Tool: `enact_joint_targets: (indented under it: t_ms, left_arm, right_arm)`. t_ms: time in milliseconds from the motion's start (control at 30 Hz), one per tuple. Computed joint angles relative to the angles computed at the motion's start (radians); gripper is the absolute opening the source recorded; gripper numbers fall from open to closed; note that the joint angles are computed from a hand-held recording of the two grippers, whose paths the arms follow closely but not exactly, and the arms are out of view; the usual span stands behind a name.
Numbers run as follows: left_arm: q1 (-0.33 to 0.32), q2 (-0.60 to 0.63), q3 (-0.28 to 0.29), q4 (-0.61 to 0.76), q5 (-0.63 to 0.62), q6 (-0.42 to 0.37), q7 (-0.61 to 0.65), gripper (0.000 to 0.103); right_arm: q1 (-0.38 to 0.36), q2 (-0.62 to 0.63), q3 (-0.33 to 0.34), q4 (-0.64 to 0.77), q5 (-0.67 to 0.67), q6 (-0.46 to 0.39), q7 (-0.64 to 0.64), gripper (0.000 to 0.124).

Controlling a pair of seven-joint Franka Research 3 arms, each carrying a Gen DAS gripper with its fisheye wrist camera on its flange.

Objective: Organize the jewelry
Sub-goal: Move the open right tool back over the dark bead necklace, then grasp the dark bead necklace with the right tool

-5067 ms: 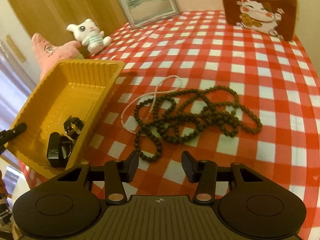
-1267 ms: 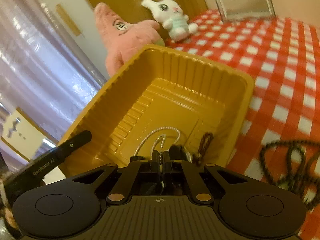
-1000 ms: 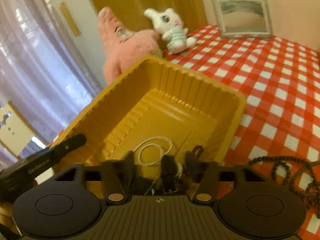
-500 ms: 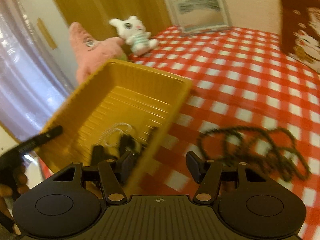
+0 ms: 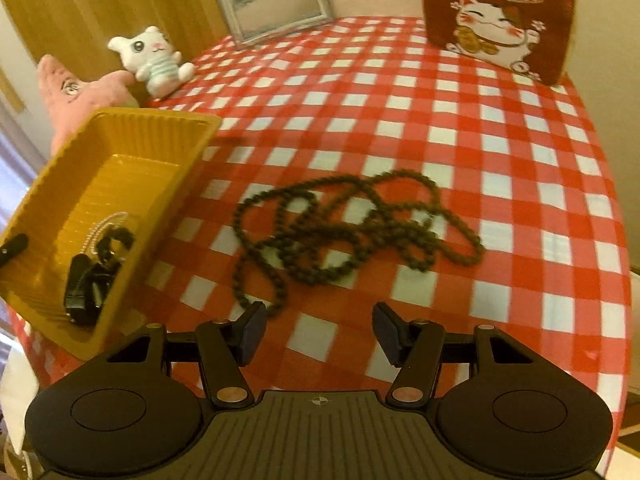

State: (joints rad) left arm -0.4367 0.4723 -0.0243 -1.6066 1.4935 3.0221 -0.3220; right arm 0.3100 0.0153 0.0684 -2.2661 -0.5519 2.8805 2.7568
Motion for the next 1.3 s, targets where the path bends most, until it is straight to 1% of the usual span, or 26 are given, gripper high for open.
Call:
enact_joint_targets:
  t_ms: [267, 500, 900, 967, 1100, 1300]
  left_arm:
    - [-0.001, 0.000, 0.001, 0.000, -0.007, 0.001, 0.006, 0.009]
    - [-0.002, -0.001, 0.002, 0.000, -0.007, -0.001, 0.005, 0.009]
    - [-0.003, -0.004, 0.004, -0.002, -0.016, -0.003, 0.014, 0.009]
    - [-0.004, -0.004, 0.004, -0.002, -0.016, -0.003, 0.015, 0.009]
    - [-0.002, -0.005, 0.004, -0.003, -0.022, -0.003, 0.022, 0.009]
    - [-0.004, -0.005, 0.006, -0.003, -0.026, -0.002, 0.027, 0.009]
  right_arm:
    - [-0.009, -0.008, 0.002, -0.008, -0.028, -0.016, 0.019, 0.059]
    - [-0.011, -0.007, 0.002, -0.006, -0.033, -0.011, 0.021, 0.059]
    - [-0.015, -0.006, -0.001, -0.014, -0.011, 0.003, -0.011, 0.059]
    - [-0.018, -0.007, -0.004, -0.017, -0.028, 0.003, 0.002, 0.059]
    - [-0.028, -0.009, -0.011, -0.016, -0.108, -0.004, 0.054, 0.059]
    - [-0.047, -0.007, -0.020, -0.013, -0.185, 0.017, 0.081, 0.058]
